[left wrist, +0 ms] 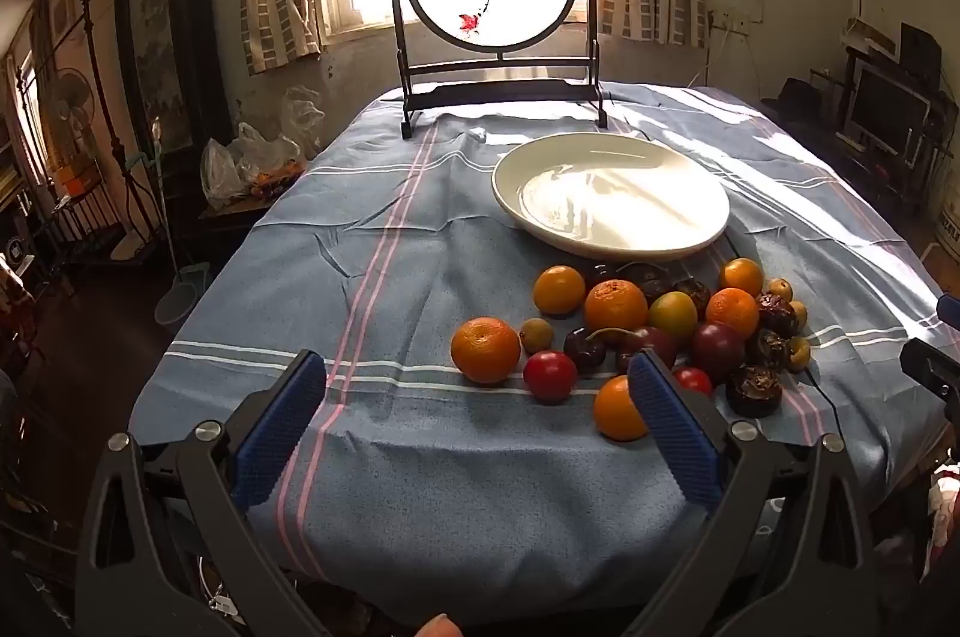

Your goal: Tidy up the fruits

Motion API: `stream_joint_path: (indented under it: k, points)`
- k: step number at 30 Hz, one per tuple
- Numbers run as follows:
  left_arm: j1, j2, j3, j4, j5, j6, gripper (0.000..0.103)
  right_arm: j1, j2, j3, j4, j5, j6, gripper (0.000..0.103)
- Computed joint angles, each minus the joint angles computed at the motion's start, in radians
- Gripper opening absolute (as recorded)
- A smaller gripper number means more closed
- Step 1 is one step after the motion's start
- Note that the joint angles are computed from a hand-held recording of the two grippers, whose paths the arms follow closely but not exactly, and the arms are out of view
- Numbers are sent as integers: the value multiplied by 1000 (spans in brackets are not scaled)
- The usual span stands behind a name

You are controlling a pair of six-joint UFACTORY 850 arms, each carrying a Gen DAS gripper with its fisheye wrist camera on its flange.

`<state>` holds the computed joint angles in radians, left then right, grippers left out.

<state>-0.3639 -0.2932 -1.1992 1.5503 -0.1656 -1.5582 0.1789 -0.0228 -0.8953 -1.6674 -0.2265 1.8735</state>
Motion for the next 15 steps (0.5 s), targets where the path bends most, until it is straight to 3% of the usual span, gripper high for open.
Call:
stream_joint_path:
  k: [12, 15]
  points:
    - [8, 2, 1, -40, 11, 28, 99, 25, 1, -1, 26, -22, -24, 99]
    - [9, 5, 4, -29, 14, 18, 99, 9, 6, 6, -30, 5, 16, 99]
